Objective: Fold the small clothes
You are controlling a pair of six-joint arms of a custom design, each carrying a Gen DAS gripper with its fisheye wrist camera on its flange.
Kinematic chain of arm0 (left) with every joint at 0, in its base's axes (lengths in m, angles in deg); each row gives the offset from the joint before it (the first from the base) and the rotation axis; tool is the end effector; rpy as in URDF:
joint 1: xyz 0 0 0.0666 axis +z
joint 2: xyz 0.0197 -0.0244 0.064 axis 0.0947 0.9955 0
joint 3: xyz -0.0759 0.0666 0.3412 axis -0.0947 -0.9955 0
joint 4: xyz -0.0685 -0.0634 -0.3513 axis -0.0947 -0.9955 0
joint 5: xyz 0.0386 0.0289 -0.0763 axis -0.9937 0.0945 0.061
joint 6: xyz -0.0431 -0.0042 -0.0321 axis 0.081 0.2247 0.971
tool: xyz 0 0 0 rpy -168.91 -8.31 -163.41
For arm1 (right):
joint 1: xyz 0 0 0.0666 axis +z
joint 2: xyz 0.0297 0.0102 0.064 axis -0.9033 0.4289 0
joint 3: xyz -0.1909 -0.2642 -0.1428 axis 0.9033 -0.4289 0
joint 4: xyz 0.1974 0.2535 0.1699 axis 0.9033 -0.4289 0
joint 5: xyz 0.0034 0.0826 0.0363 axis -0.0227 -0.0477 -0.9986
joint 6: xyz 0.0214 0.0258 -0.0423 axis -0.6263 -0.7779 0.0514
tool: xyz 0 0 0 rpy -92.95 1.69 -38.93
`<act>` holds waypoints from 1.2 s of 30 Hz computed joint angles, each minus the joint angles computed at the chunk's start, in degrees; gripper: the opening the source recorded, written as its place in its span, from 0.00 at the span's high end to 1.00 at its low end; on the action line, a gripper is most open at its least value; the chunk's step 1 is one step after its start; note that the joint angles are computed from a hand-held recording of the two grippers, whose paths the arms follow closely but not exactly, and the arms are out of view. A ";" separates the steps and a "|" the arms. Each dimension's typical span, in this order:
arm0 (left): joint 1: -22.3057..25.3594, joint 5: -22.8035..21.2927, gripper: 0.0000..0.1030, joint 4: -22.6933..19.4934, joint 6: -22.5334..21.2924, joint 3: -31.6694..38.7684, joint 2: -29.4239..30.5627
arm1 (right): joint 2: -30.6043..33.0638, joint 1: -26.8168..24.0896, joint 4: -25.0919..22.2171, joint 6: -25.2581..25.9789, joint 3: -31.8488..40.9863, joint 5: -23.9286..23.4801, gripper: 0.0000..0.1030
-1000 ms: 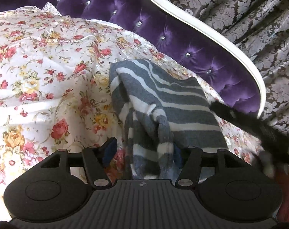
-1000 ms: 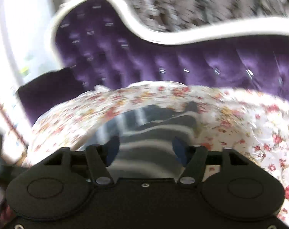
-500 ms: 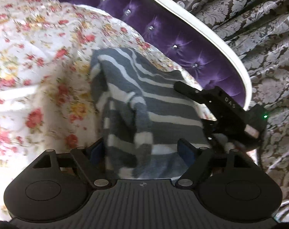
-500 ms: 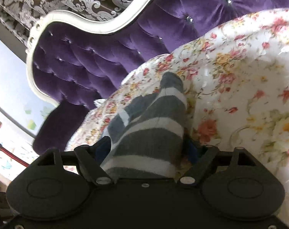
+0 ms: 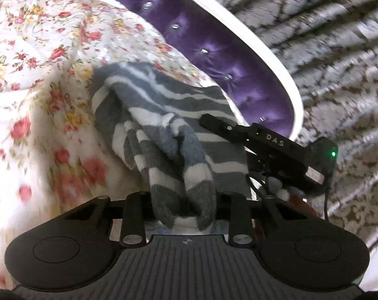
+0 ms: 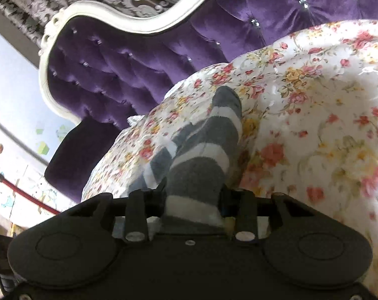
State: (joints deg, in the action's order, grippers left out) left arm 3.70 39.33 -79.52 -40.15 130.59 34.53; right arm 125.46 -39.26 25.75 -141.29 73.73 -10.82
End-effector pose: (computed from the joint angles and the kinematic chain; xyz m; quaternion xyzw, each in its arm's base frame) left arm 0.5240 -0.0447 0.3402 0.2002 0.8689 -0.4226 0.1621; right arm 0.4664 0.2185 0.2801 0.2221 0.8324 0.3077 0.4038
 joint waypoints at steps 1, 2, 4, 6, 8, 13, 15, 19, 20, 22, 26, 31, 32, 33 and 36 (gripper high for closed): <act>0.28 0.34 0.71 -1.01 -1.40 -1.07 -1.34 | -1.43 0.86 -1.20 -0.07 -0.63 0.68 0.54; 0.59 0.74 0.71 -2.29 -2.92 -2.31 -2.83 | -2.98 1.85 -2.34 -0.15 -1.46 1.45 0.54; 1.39 1.38 0.71 -5.26 -5.99 -4.85 -5.74 | -6.10 3.90 -4.70 -0.93 -3.18 3.02 0.54; 2.45 2.00 0.71 -8.58 -9.60 -7.74 -8.78 | -9.24 6.17 -6.68 -2.76 -5.18 4.66 0.54; 3.30 2.03 0.71 -11.36 -13.14 -10.70 -11.80 | -12.52 9.01 -8.91 -5.13 -7.27 6.98 0.54; 7.60 2.06 0.71 -18.52 -23.73 -18.58 -18.99 | -18.32 18.67 -13.19 -9.11 -10.46 15.82 0.53; 9.62 1.06 0.71 -18.89 -26.74 -22.61 -22.03 | -19.37 22.15 -14.24 -9.61 -11.27 18.70 0.51; 12.25 -5.24 0.70 -10.13 -23.27 -31.30 -28.20 | -18.34 27.46 -20.25 -12.58 -11.06 26.26 0.46; 12.32 -8.25 0.69 -6.07 -21.76 -33.56 -30.03 | -17.56 28.36 -22.77 -13.74 -10.56 28.36 0.46; 13.12 -10.70 0.62 -1.12 -21.12 -36.50 -32.18 | -16.92 30.44 -26.00 -16.50 -10.46 33.21 0.43; 14.88 -10.40 0.62 1.48 -21.20 -37.76 -35.45 | -17.69 34.12 -26.31 -18.03 -10.93 41.86 0.43; 17.53 -5.61 0.52 6.02 -22.92 -39.72 -42.25 | -17.52 39.34 -28.11 -14.73 -9.48 53.11 0.45; 17.30 -4.30 0.46 6.32 -23.31 -39.81 -43.17 | -17.47 40.01 -27.85 -13.33 -9.31 53.96 0.49; 16.47 -3.38 0.45 7.04 -22.96 -40.01 -43.96 | -17.21 40.76 -27.64 -12.31 -9.11 54.79 0.50; 12.34 -2.66 0.41 9.60 -20.88 -40.68 -44.96 | -15.74 42.50 -29.55 -10.24 -7.26 56.10 0.61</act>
State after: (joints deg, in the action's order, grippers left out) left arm 16.04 36.67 -69.92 -61.03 89.91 -10.43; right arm 109.73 3.24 -3.80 -151.53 66.48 45.28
